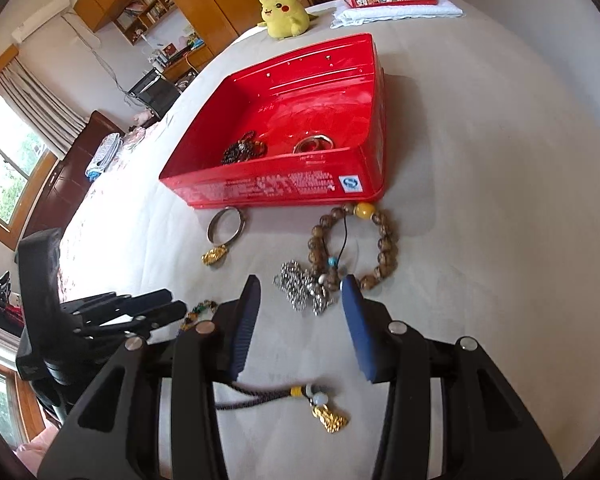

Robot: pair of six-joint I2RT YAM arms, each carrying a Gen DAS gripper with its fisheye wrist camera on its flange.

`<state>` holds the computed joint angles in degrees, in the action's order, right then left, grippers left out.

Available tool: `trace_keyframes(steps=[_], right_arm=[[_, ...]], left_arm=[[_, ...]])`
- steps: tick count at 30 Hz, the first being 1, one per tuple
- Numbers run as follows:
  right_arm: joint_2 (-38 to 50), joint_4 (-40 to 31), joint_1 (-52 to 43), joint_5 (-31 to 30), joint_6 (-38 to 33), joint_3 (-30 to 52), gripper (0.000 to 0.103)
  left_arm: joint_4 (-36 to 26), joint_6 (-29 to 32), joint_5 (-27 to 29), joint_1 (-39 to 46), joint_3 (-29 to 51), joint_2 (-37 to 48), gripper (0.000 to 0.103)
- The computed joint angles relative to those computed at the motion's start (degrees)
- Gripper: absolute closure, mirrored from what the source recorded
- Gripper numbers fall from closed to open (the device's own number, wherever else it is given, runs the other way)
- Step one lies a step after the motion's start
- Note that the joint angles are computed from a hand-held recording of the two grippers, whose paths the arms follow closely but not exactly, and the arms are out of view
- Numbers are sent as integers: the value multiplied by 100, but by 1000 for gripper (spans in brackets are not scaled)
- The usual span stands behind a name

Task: Organize jewelry
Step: 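Grasp the multicolour bead bracelet with the left tool while the right tool grasps the black cord keychain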

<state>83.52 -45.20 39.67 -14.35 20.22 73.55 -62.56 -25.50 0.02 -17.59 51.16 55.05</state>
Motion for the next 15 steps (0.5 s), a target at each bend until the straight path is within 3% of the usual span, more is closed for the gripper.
trace_keyframes(steps=[15], right_arm=[[-269, -186, 11, -233, 36, -381, 60]], left_arm=[[-27, -376, -506, -893, -228, -4, 69]])
